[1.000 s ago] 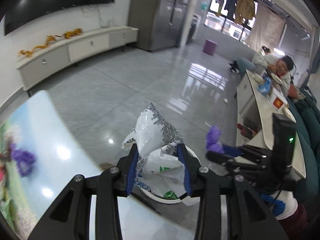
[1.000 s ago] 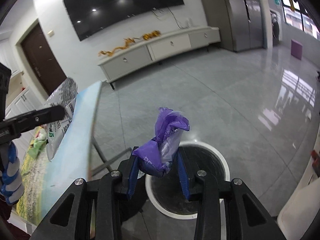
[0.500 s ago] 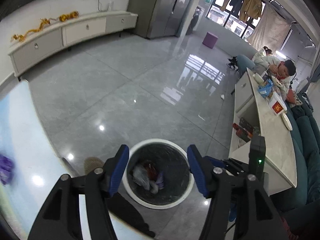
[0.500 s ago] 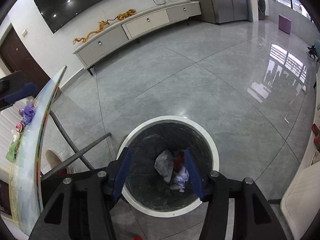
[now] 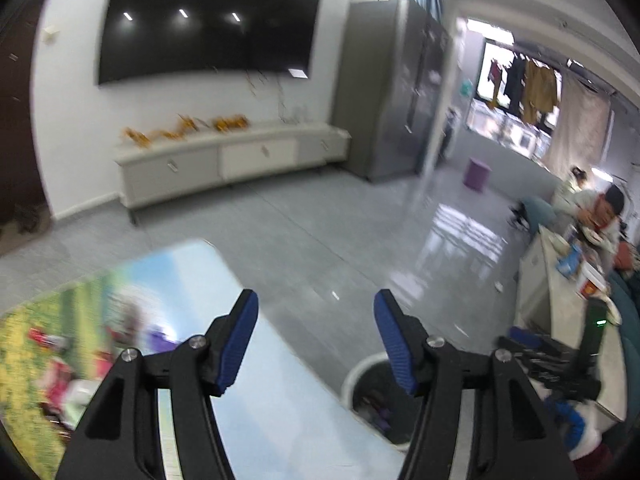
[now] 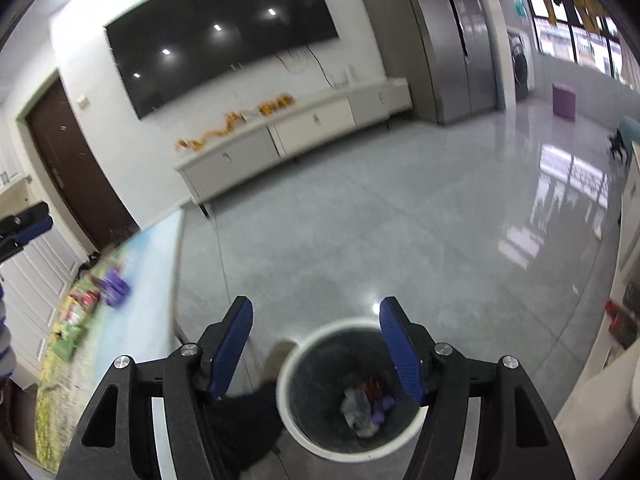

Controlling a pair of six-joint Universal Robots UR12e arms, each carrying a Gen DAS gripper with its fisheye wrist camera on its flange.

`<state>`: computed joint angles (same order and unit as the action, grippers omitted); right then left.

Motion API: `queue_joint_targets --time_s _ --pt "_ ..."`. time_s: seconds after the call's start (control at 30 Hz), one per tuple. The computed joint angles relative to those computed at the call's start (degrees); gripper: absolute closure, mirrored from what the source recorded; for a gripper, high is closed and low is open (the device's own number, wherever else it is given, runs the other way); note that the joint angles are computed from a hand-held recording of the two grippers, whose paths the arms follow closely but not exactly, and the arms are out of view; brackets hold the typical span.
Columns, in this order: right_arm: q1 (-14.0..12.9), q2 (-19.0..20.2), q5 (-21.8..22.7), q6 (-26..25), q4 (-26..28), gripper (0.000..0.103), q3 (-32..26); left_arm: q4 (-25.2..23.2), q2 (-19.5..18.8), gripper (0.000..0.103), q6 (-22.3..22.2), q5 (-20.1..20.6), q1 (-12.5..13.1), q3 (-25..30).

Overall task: Collect trash
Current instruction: 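Move both open grippers back toward the trash on the table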

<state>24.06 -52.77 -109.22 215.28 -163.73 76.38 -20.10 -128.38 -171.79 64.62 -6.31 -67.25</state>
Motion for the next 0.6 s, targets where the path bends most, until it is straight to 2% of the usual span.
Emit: queue_joint_targets --time_s 0.1,0.23,0.37,0.6 --pt "1.24 0.03 -1.66 -3.36 -2.19 0.034 -1.8 7.97 2.77 0.045 -0.91 2.88 1.89 -4.47" --pt "2.71 0.81 -2.57 -7.26 -3.55 0.032 -4.82 14.1 6.08 0.045 -0.88 5.73 4.58 -9.43" --pt "4.0 2.51 -2.09 -10.95 -4.15 0.032 -8.96 17.31 8.6 0.044 -1.78 8.97 7.12 -13.33" --pt "5.47 6.79 -0.7 -14.77 -2.07 0.032 -17.11 19.91 11.69 0.044 -7.78 12.03 11.99 -18.97"
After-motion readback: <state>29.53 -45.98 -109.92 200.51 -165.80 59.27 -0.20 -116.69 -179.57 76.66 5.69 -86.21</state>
